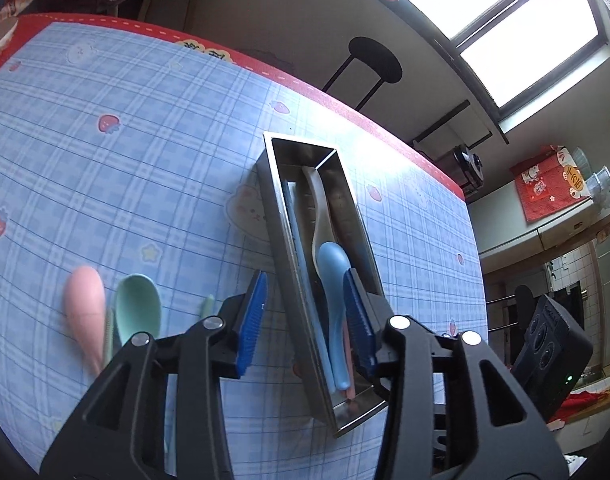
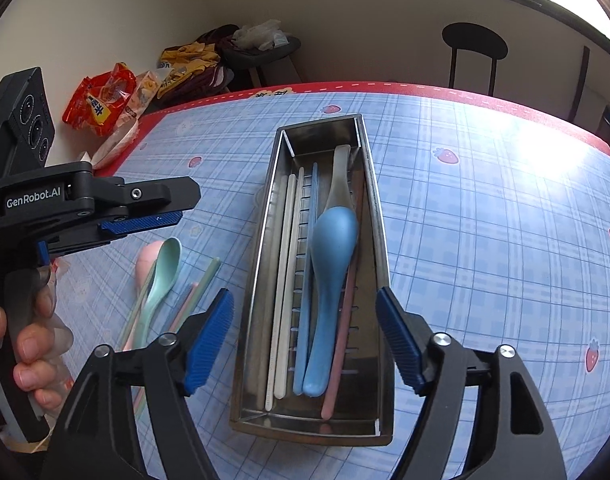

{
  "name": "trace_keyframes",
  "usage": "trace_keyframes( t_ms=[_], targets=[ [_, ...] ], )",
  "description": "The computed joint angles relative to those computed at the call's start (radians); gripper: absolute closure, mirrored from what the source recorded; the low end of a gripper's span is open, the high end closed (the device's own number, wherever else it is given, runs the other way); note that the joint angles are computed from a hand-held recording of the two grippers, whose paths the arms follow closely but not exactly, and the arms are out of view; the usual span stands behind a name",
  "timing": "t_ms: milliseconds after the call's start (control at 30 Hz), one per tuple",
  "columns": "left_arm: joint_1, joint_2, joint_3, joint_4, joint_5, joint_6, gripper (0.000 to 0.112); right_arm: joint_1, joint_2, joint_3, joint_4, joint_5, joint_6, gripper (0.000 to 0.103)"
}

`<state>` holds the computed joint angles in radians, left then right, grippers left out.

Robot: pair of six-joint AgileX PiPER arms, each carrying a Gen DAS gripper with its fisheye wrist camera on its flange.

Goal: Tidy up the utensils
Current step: 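Open both tools in the tray and lift them away, then move both open tools to the green chopsticks on the cloth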

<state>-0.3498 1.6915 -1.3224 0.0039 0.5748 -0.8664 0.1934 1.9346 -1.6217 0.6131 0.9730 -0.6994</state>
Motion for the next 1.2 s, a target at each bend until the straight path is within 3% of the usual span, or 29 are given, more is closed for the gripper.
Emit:
trace_keyframes(
  t_ms=[100,200,233,300,433,867,1100,1200],
  targets=[
    [-0.024,-0.067,0.053,0.091,0.028,-0.059,0.051,0.002,-0.046,0.055,0.016,-0.010,-0.004,0.013],
    [-0.030,-0.130,0.110,0.110,0.045,-0.065,0.048,0.009,-0.083,0.100,0.006,-0.015,0.010,0.006],
    [-0.033,-0.150,0.129,0.119,0.054,-0.070,0.045,0.013,-0.098,0.119,-0.001,-0.023,0.017,0.006],
    [-0.049,-0.200,0.182,0.166,0.054,-0.109,0.024,0.019,-0.127,0.155,-0.010,-0.037,0.030,0.006],
    [-0.073,-0.269,0.255,0.204,0.089,-0.110,0.017,0.044,-0.195,0.238,-0.068,-0.095,0.072,0.006],
    [-0.053,-0.520,0.571,0.236,0.189,-0.088,0.015,0.161,-0.343,0.485,-0.140,-0.237,0.253,0.006],
    [-0.053,-0.596,0.708,0.226,0.145,-0.029,0.015,0.279,-0.355,0.547,-0.206,-0.287,0.395,0.006],
    [-0.098,-0.614,0.739,0.288,0.119,-0.077,0.015,0.330,-0.348,0.549,-0.258,-0.280,0.461,0.006]
  ],
)
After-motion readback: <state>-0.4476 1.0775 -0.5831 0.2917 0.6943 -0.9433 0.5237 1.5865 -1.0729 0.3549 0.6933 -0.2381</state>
